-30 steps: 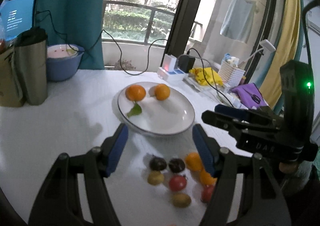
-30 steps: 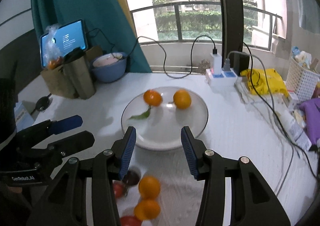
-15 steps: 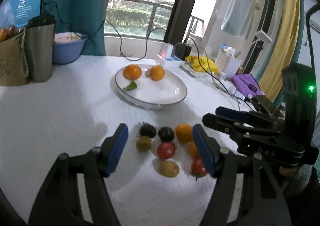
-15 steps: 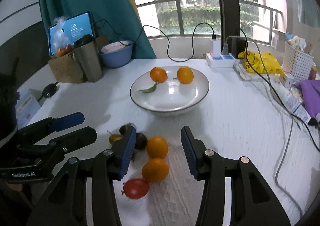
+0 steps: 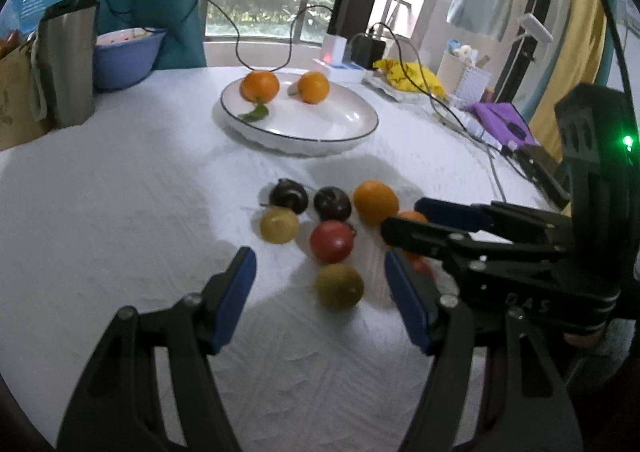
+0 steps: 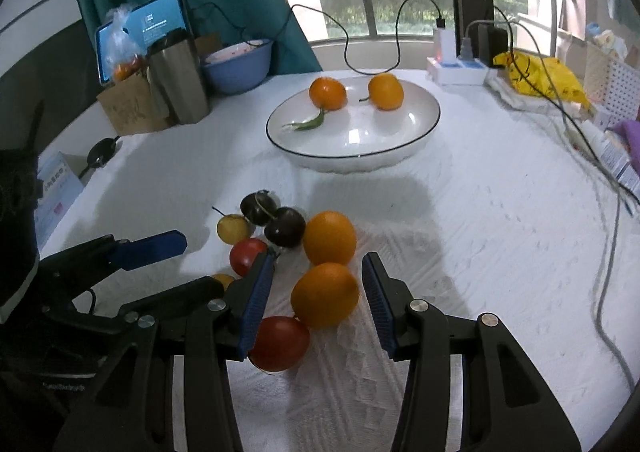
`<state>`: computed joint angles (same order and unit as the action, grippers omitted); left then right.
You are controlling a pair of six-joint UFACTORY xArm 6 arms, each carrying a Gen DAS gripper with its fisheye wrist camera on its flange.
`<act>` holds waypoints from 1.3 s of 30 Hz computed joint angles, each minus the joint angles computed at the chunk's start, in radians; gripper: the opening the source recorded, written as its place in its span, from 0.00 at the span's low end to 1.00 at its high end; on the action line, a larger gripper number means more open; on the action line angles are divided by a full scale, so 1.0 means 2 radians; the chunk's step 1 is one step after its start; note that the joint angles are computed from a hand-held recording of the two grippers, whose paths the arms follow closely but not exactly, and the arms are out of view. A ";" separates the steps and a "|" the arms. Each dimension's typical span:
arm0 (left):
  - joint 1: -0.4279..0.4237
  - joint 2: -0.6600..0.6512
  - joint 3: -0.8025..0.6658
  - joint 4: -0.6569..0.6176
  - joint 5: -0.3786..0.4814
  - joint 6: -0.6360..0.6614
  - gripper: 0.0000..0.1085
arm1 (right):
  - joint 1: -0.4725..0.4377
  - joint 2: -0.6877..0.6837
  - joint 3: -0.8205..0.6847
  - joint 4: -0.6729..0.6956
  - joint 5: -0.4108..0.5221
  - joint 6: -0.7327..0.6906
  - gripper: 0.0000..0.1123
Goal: Organize fruits
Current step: 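Grasp a yellow-green fruit with the left gripper while the right gripper grasps an orange, then lower both held fruits onto the white plate and open both grippers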
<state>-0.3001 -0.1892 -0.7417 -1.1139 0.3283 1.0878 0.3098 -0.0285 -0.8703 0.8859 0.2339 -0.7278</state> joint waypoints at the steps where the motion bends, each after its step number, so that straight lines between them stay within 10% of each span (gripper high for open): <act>1: -0.002 0.001 0.001 0.006 -0.001 -0.001 0.63 | -0.001 0.001 0.000 -0.002 0.002 0.003 0.44; 6: -0.006 0.003 0.003 0.034 -0.003 -0.021 0.62 | -0.007 0.005 -0.004 -0.012 0.013 0.017 0.43; 15: -0.005 0.013 -0.003 0.073 0.016 -0.047 0.28 | -0.013 0.008 -0.008 -0.016 0.035 0.023 0.34; 39: 0.006 -0.014 -0.017 0.039 0.043 -0.011 0.27 | -0.027 -0.013 -0.012 -0.021 0.017 0.014 0.34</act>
<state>-0.2877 -0.2162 -0.7756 -1.0358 0.4145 1.0658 0.2556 -0.0554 -0.8939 0.8432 0.2672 -0.7005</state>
